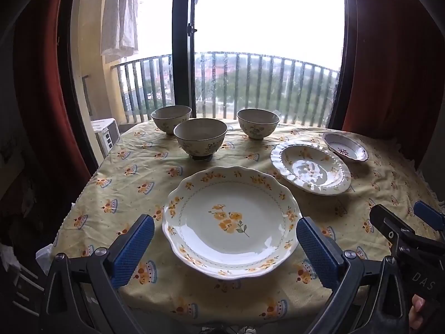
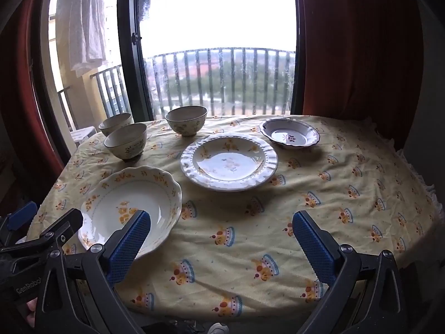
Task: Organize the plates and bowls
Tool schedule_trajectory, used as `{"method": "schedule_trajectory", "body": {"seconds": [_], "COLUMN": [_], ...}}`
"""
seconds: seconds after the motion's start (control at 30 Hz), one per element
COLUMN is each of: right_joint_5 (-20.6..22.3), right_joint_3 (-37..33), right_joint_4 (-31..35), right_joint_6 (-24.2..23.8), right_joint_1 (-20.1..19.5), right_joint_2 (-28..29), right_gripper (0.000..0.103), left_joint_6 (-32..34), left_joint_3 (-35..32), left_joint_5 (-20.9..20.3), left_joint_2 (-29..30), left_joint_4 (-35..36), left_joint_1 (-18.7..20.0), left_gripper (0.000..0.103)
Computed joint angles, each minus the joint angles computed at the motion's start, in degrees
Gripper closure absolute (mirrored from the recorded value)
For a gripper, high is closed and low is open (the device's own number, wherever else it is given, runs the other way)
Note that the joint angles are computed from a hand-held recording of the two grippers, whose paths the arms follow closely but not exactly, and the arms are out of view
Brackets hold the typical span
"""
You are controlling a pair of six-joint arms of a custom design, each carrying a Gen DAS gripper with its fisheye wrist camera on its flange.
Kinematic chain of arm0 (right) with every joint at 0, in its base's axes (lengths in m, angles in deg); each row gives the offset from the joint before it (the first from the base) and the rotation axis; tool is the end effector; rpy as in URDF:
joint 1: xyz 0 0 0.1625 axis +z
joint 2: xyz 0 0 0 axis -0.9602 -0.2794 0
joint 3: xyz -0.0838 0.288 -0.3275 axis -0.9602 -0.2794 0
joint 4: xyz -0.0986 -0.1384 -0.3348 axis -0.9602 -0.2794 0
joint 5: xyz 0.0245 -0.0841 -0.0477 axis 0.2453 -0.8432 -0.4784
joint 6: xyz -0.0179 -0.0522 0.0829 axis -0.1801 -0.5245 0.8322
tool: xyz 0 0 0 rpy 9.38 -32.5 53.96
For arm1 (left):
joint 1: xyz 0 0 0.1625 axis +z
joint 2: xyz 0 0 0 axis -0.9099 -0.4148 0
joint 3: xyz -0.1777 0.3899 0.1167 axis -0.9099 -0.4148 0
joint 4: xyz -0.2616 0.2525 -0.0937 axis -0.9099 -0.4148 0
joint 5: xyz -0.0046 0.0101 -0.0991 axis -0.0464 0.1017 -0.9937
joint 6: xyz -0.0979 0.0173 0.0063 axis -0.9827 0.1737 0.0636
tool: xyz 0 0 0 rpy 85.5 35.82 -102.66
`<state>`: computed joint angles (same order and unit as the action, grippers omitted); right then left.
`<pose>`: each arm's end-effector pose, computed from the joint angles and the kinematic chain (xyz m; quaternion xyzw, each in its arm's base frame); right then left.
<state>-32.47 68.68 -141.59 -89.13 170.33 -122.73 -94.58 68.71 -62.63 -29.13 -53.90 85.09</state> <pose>0.1614 -0.4459 0.3103 0.3508 -0.8514 0.3183 0.2252 -0.4064 -0.3795 0.0754 -0.0643 0.7608 -0.4864 0.4248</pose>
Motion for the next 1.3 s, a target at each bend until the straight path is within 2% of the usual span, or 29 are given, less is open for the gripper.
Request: {"method": "schedule_trajectory", "body": {"seconds": [0.03,0.4,0.53,1.3], "right_joint_5": [0.9,0.4,0.3,-0.6], "right_joint_3": [-1.1,-2.2,-2.5,-2.1], "right_joint_4": [1.3,-0.7,-0.9,-3.3], "right_joint_6": [-0.4,-1.8,-1.8,-2.2], "right_joint_1": [-0.9,-1.1,-1.1,0.2], "right_joint_2": [0.1,1.6,1.9,3.4], "right_gripper": [0.000,0.000,0.000,0.000], "left_joint_6": [0.3,1.4,0.8,-1.4], "left_joint_3": [0.0,0.4,-0.2,0.5], "left_joint_5": [0.1,2.0,2.4,2.1], "left_joint_2": [0.0,-0.1,0.2,-0.2], "left_joint_4": [-0.3,-1.9,-0.5,1.0], "left_joint_1": [0.1,0.9,1.1,0.8], "left_gripper": [0.000,0.000,0.000,0.000]}}
